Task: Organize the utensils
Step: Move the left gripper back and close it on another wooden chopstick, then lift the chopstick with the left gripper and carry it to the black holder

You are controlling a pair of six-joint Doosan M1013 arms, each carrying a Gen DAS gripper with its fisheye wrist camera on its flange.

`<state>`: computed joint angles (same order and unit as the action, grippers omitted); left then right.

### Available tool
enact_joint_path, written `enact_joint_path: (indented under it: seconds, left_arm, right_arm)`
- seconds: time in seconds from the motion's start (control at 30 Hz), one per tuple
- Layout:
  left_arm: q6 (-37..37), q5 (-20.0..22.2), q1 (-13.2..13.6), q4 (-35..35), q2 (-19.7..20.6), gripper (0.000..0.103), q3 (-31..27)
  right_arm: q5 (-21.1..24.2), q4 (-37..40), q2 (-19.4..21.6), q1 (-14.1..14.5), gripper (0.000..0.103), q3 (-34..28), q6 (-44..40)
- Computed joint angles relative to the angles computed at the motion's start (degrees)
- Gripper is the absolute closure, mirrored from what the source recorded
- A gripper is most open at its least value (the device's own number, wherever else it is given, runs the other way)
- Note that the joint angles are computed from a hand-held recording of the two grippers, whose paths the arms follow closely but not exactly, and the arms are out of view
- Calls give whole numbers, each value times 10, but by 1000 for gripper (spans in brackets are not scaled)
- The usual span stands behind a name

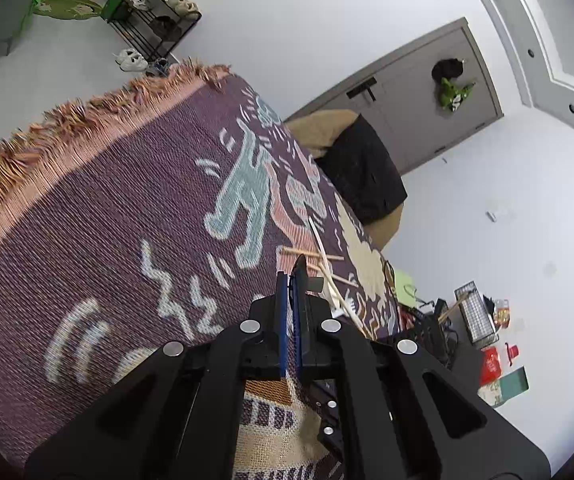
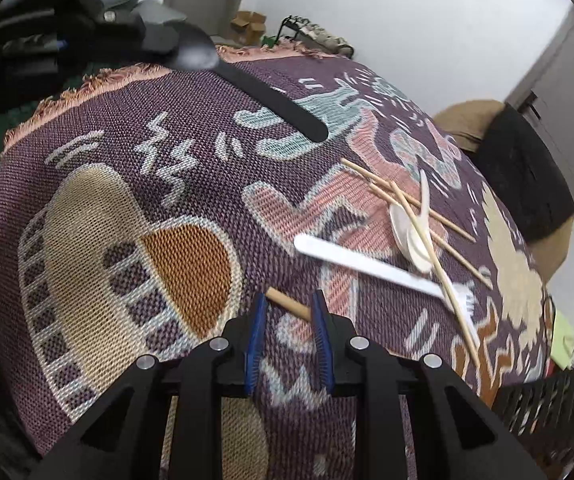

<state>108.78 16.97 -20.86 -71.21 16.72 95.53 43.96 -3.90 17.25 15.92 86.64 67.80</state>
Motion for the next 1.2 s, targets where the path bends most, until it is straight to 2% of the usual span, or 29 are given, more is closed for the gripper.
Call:
enact_joint_path:
  seconds: [0.17, 0.23, 0.33, 0.5, 0.83, 1.07, 1.2]
  left_arm:
    - [23, -6, 9, -25, -5, 100, 6]
    - [25, -8, 11, -29, -6, 100, 7]
    - [33, -11, 13, -35, -9, 100, 9]
    - [40, -20, 12, -27, -16, 100, 8]
    - [14, -21, -11, 71, -23, 100, -15]
    - [-8, -7, -33, 137, -20, 100, -40]
    - [-17, -4, -46, 167, -18, 100, -55]
  right_arm:
    - [35, 31, 15, -5, 84, -26, -49]
    - [50, 46, 19, -7, 93, -35, -64]
    - [35, 37, 13, -7, 96, -29, -52]
    - [-15, 79, -14, -25, 97, -13, -33]
    - [-125, 144, -82, -84, 99, 27, 18]
    - [-189, 207, -123, -128, 99, 57, 24]
    - [-228, 273, -144, -153, 99, 74, -2]
